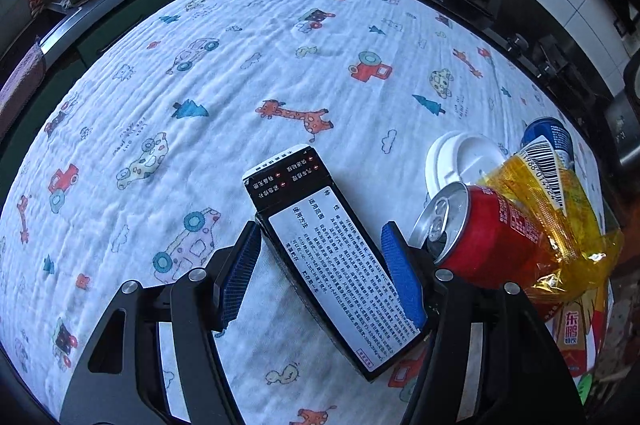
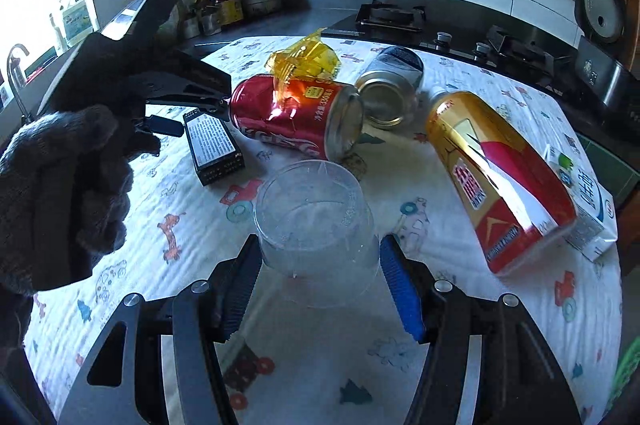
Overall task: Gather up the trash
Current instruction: 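Grasp the black box with the left tool while the right tool grasps the clear plastic cup, then drop the plastic cup in the basket with right tool while left carries black box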
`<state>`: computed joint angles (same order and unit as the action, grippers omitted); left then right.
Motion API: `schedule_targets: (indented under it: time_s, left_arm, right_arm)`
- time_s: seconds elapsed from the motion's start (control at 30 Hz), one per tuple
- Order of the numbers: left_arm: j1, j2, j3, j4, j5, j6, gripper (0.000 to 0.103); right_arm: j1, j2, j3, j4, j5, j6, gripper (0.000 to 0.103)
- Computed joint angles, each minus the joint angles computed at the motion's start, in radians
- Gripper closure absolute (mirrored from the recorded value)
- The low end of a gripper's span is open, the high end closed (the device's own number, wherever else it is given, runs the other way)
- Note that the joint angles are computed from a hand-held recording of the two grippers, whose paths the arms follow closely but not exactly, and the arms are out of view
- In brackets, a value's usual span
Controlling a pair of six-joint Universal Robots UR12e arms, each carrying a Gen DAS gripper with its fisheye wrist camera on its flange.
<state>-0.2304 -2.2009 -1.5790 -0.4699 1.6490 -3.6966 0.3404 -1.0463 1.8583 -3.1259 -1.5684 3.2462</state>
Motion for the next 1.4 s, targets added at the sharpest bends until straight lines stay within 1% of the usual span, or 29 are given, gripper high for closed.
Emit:
schedule_targets:
  time_s: [0.2,0.33,0.5,0.73,0.93,0.97,1.03,1.17,1.3,1.4]
  left_arm:
    - [-0.005,-0.005,0.008,-0.025,0.023,-0.021,0.041]
    - [-0.007,-0.005,0.008,-0.026,0.030,-0.021,0.045]
    - [-0.006,0.009,-0.013,-0.013,0.011,0.014,0.051]
    - [0.010,0.054,-0.089,0.035,-0.055,0.084,0.055]
    - [0.021,0.120,-0.192,0.132,-0.166,0.156,0.056]
    - [0.018,0.127,-0.202,0.146,-0.173,0.169,0.056]
    - [0.010,0.148,-0.228,0.179,-0.187,0.201,0.056]
    - [-0.010,0.183,-0.262,0.233,-0.255,0.259,0.056]
    - [-0.047,0.200,-0.268,0.268,-0.311,0.320,0.056]
    - [-0.083,0.202,-0.256,0.282,-0.360,0.355,0.056]
  right_arm:
    - [-0.003,-0.024,0.036,-0.019,-0.011,0.003,0.044]
    - [-0.004,-0.038,0.058,-0.030,-0.025,0.013,0.044]
    - [-0.003,-0.059,0.090,-0.035,-0.045,0.037,0.044]
    - [0.006,-0.099,0.144,-0.060,-0.083,0.066,0.044]
    - [0.005,-0.146,0.215,-0.095,-0.133,0.107,0.044]
    - [0.004,-0.156,0.229,-0.099,-0.147,0.114,0.044]
    - [-0.001,-0.174,0.257,-0.104,-0.173,0.133,0.044]
    - [-0.021,-0.221,0.324,-0.113,-0.236,0.184,0.044]
    - [-0.048,-0.275,0.391,-0.113,-0.304,0.232,0.044]
    - [-0.078,-0.317,0.441,-0.101,-0.362,0.270,0.044]
